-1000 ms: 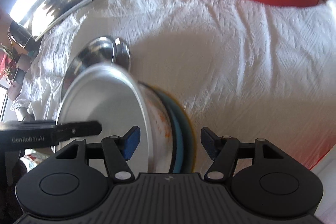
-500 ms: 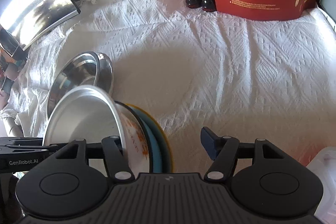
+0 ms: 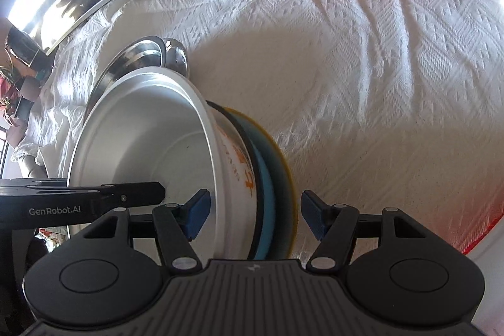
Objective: Organize plates and bowls
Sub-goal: 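Press the orange-print bowl into the stack with the right tool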
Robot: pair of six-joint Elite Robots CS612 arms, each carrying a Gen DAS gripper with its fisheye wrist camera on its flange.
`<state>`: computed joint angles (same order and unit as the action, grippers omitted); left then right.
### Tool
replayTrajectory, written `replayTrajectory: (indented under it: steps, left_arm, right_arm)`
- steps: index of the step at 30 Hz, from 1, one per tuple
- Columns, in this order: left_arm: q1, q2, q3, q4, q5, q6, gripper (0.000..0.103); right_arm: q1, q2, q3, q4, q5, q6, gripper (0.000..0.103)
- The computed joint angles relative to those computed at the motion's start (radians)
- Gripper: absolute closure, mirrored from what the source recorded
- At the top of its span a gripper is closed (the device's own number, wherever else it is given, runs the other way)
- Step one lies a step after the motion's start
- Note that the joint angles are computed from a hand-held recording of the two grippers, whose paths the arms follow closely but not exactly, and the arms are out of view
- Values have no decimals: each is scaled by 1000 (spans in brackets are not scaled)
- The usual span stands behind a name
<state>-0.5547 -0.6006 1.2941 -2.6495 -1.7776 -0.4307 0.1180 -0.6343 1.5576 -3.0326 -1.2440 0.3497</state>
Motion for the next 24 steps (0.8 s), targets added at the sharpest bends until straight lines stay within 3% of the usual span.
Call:
replayTrajectory:
  steps: [11, 24]
  left_arm:
    - [-7, 4, -4, 12, 3, 46, 66]
    - [-9, 5, -3, 10, 4, 52, 65]
  right_arm:
    - [-3, -2, 5, 26, 54, 8, 38]
    - [0, -1, 3, 29, 59, -5, 38]
